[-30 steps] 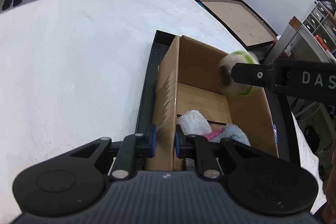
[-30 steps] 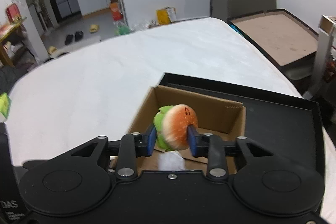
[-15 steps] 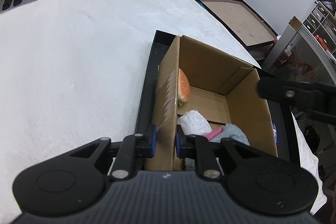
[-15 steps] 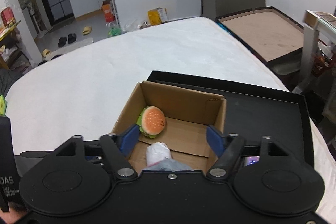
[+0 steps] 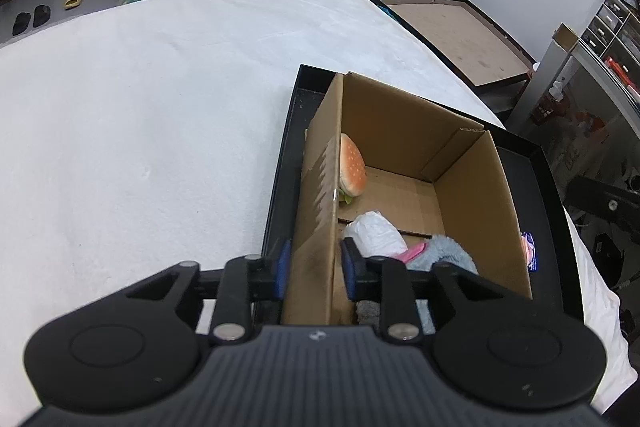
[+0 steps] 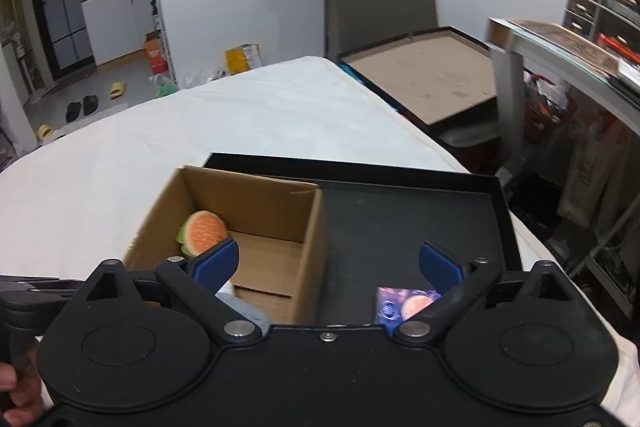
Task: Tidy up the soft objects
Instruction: 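Open the right gripper to drop the burger plush into the box, then lower the right gripper onto the purple tissue pack and close it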
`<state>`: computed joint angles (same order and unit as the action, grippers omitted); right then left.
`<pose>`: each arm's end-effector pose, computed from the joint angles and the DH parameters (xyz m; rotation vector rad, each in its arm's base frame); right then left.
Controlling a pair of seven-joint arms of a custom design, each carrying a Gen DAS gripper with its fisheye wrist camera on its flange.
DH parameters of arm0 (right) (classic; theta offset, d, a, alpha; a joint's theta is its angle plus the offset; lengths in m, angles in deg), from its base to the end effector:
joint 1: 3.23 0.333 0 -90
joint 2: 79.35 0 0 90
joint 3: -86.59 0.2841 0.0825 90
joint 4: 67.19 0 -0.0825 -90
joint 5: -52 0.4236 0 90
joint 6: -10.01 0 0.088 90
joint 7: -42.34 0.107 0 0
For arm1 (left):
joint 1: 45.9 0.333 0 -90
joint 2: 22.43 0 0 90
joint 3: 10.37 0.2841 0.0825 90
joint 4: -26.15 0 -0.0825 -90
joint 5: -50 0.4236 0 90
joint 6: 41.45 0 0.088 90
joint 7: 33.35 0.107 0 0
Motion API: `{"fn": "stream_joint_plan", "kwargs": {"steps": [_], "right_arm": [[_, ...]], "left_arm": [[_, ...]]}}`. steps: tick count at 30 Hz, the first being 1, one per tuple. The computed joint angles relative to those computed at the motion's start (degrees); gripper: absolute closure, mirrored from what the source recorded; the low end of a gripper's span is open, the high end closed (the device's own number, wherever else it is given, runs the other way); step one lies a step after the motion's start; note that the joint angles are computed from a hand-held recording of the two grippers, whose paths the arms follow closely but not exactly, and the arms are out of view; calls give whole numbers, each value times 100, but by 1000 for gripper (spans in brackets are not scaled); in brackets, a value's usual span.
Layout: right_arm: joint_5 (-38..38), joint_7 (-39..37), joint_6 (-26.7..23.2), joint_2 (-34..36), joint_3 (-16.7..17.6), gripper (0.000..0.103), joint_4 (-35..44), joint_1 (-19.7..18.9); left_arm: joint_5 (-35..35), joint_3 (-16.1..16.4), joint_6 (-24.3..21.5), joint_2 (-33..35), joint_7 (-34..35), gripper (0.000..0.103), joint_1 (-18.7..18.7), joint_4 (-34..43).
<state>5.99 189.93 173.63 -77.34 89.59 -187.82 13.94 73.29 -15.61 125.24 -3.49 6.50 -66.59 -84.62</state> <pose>0.5698 0.2507 0.4181 -1.7610 1.6889 -0.7096 0.6028 -0.3162 0.3330 -2.0098 1.8689 -0.8708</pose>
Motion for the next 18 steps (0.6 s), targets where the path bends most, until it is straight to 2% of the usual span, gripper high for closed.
{"fn": "stream_joint_plan", "kwargs": {"steps": [6, 8, 15, 18], "right_arm": [[563, -393, 151, -132, -41, 5, -275, -157], [955, -803, 141, -149, -26, 5, -340, -197], [1407, -1167, 297, -153, -50, 5, -531, -318], [2208, -1790, 291, -98, -47, 5, -573, -354]], "left_arm": [[314, 134, -134, 31, -261, 56, -149, 108], [428, 149, -156, 45, -320, 53, -174, 143], [745, 176, -268, 108, -523, 47, -250, 253], [805, 144, -367, 140, -516, 43, -246, 304]]}}
